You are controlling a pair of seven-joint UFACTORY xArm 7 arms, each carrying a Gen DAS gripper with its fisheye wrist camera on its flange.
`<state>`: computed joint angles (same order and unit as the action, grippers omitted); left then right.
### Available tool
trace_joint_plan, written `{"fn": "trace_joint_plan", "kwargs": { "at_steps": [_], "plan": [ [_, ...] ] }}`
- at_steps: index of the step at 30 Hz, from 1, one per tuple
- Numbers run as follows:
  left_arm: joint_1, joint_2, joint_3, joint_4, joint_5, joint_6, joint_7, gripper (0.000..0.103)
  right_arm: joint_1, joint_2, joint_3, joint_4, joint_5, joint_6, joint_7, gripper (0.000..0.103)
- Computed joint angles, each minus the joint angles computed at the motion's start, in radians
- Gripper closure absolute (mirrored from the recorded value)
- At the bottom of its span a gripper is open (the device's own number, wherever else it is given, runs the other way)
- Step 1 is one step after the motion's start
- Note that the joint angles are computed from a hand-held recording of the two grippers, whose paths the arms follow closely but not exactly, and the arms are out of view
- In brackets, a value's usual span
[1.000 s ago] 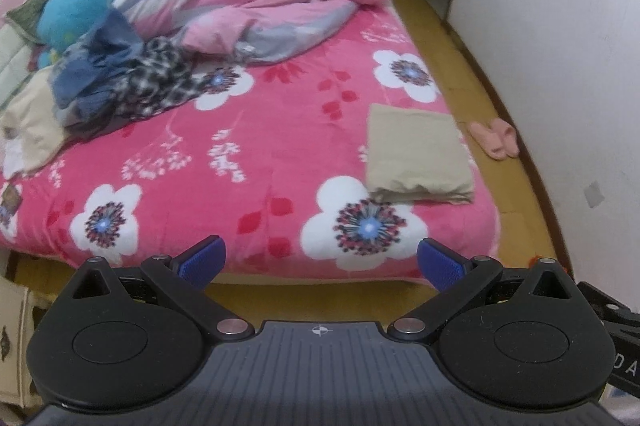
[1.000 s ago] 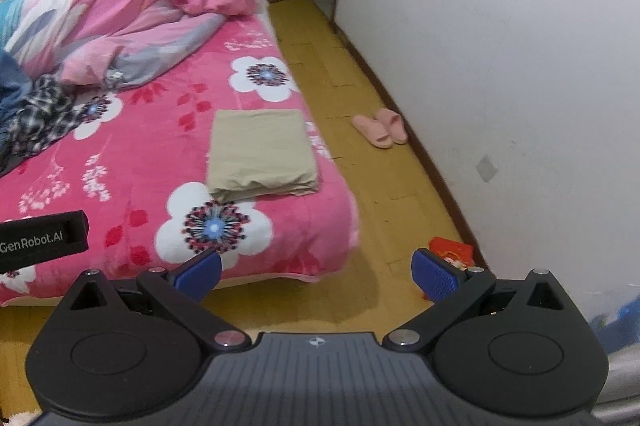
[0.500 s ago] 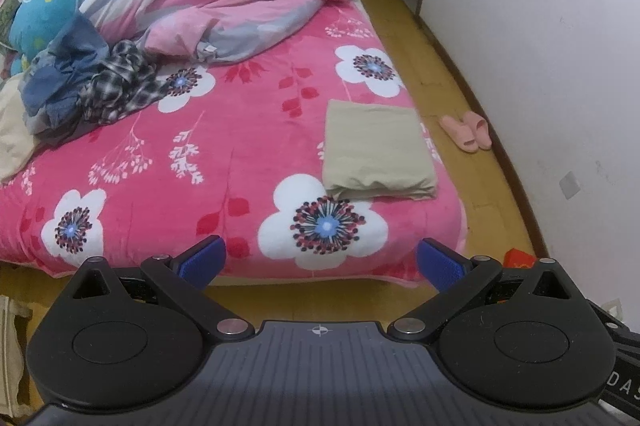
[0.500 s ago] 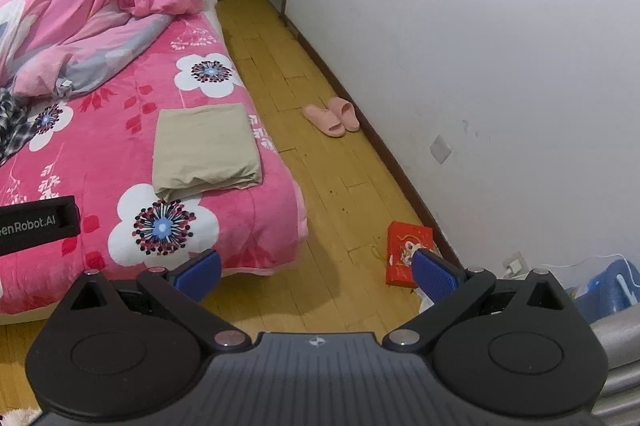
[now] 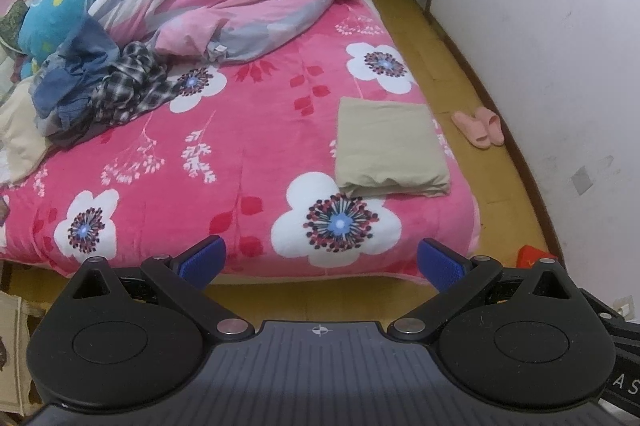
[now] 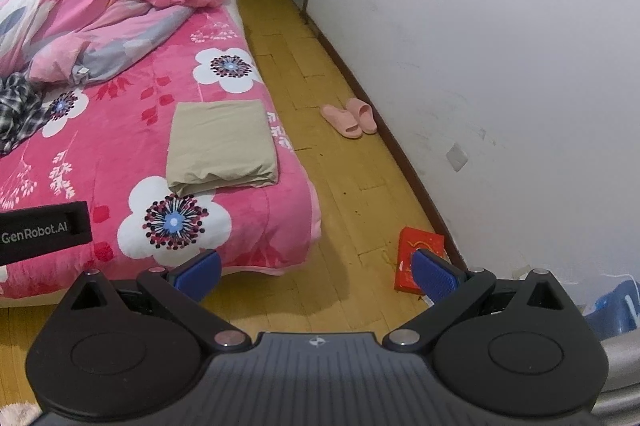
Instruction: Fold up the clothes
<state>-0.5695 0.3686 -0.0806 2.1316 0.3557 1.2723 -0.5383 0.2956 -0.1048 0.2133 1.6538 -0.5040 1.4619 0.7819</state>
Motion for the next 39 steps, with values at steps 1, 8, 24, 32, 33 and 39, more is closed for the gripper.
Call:
{"fn": "trace_joint_plan", "kwargs": {
  "at_steps": [1, 8, 24, 32, 33, 39],
  "plan": [
    [-0.001, 0.000, 0.001, 0.001, 0.002, 0.001, 0.001, 0.000, 0.001, 0.000, 0.000, -0.001, 0.000, -0.002, -0.001, 0.000],
    [0.000, -0.003, 0.003, -0.003, 0.009, 0.004, -0.010, 0.000, 0.001, 0.002, -0.001, 0.000, 0.003, -0.017, -0.014, 0.000],
    [0.013, -0.021, 0.000, -0.030, 0.013, -0.008, -0.022, 0.000, 0.009, 0.016, -0.003, 0.014, 0.006, -0.023, -0.022, 0.000],
    [0.017, -0.022, -0.002, -0.031, 0.013, -0.008, -0.022, 0.000, 0.012, 0.015, -0.004, 0.011, 0.007, -0.025, -0.013, 0.000],
    [0.017, -0.022, -0.002, -0.033, 0.012, -0.009, -0.021, 0.000, 0.012, 0.015, -0.004, 0.010, 0.009, -0.024, -0.012, 0.000],
    [0.017, -0.020, -0.003, -0.030, 0.009, -0.006, -0.019, 0.000, 0.010, 0.014, -0.005, 0.011, 0.016, -0.019, -0.010, 0.000]
  ]
}}
